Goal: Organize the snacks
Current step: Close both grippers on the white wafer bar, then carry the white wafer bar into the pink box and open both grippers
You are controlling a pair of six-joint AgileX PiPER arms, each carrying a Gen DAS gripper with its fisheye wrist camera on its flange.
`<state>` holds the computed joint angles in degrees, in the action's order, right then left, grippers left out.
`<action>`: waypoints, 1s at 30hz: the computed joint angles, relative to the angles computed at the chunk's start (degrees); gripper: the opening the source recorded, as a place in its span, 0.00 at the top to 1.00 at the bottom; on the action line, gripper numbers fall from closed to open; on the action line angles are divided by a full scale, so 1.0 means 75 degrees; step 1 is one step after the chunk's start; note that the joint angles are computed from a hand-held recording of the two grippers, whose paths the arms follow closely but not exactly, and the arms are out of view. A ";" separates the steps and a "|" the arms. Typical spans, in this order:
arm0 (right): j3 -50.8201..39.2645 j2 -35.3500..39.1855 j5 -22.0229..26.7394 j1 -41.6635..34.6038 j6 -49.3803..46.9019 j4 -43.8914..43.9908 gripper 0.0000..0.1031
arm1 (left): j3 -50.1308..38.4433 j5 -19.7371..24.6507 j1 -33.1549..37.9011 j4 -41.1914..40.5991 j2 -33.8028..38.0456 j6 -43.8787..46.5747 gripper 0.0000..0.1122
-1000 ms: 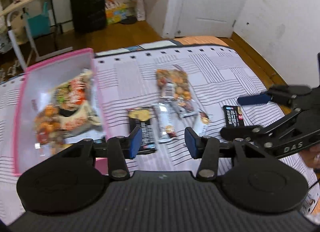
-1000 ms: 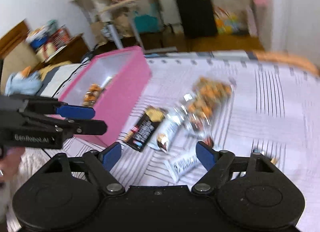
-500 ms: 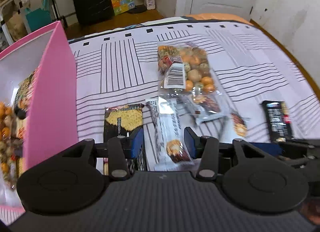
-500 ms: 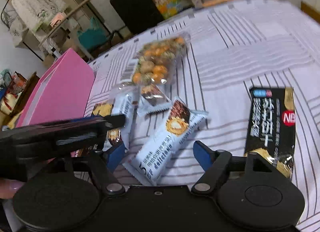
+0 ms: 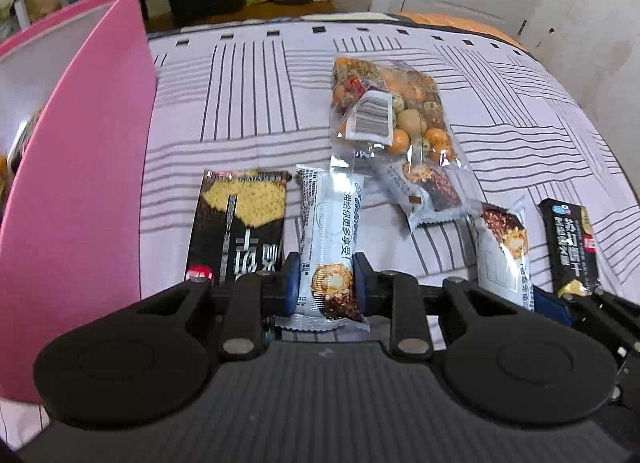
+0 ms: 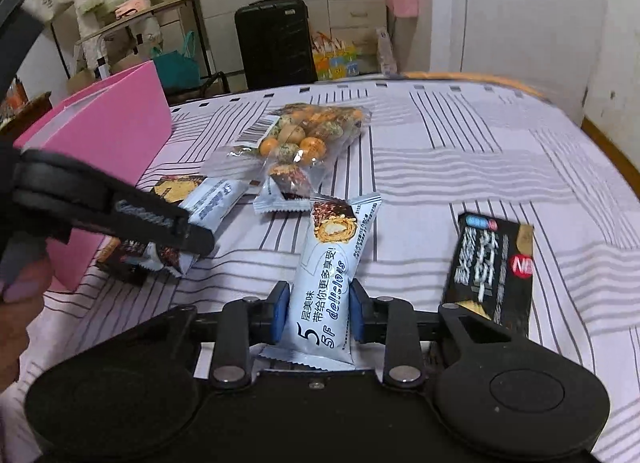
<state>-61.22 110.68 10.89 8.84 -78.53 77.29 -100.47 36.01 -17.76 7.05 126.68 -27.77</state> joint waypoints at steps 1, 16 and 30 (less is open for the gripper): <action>0.0021 -0.0069 0.0104 -0.0045 0.0522 -0.0458 0.66 | 0.0035 0.0091 0.0047 -0.0239 -0.0069 0.0208 0.77; 0.0218 -0.1472 0.2311 -0.0710 0.3243 -0.3144 0.67 | 0.1882 0.0242 -0.0344 -0.0520 -0.2063 0.0172 0.77; 0.0080 -0.2839 0.3677 -0.0776 0.3135 -0.3823 0.67 | 0.3785 0.0136 -0.0791 0.0113 -0.4320 -0.0912 0.77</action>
